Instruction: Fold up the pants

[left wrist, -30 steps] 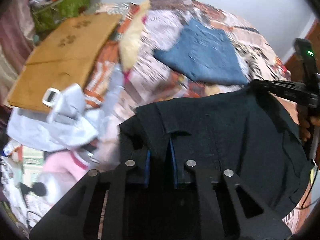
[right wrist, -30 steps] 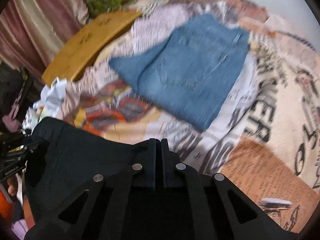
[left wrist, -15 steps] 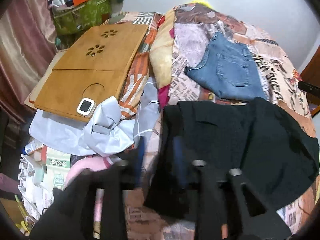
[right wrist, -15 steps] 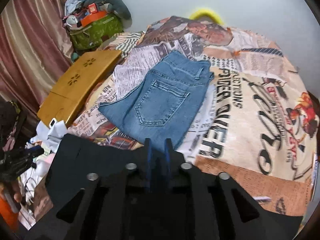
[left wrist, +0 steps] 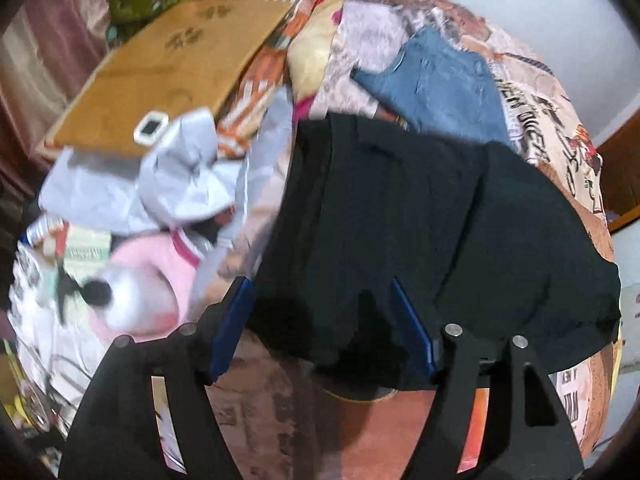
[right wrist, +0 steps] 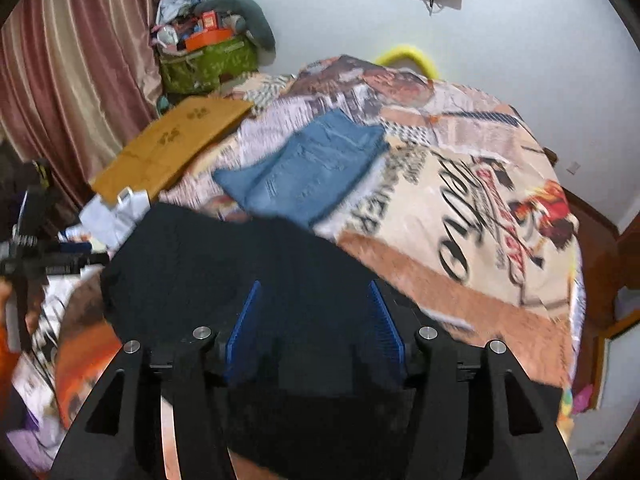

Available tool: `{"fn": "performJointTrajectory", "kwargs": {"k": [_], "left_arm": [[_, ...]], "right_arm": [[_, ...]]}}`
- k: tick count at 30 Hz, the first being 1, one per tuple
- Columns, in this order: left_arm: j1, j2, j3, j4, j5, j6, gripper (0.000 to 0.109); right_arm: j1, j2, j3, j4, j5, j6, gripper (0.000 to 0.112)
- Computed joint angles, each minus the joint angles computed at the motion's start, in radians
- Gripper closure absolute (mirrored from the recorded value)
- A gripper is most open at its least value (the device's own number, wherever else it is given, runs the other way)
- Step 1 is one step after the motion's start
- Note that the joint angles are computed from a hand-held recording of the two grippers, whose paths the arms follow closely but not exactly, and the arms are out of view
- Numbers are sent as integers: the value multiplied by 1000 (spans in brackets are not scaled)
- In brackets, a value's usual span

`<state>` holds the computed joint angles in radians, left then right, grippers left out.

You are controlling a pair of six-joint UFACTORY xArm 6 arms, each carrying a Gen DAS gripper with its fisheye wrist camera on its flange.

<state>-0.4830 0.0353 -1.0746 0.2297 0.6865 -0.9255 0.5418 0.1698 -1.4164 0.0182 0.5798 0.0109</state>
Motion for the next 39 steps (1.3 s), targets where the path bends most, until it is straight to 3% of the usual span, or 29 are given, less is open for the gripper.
{"fn": "performJointTrajectory", "kwargs": {"k": [6,9,14,16,24,26,28,31,39], "left_arm": [[-39,54,-5,28,22,-80,39],[-57,68,-14,85,36,-132,49],[-73,63,-30,180,91,-189,71],[-65,48,-9,171,67,-185,72],[-72,8,-12,248,76,-210,82],[-73,-13,-14,275,79,-222,83],[-73,-33,-13,297,83,-232,84],[-76,-66,-13,325,97,-242,87],[-69,-71,10,305,116,-223,87]], "right_arm": [[-13,-107,194,16,-4,20,61],[-13,-119,234,77,16,-14,61],[-12,-90,216,202,63,-101,61],[-6,-65,187,223,95,-118,61],[34,-36,176,178,26,-132,61],[40,-29,172,170,8,-138,67],[41,-23,162,157,3,-130,88],[36,-36,174,192,-27,-150,102],[41,-77,204,314,-21,-233,103]]}}
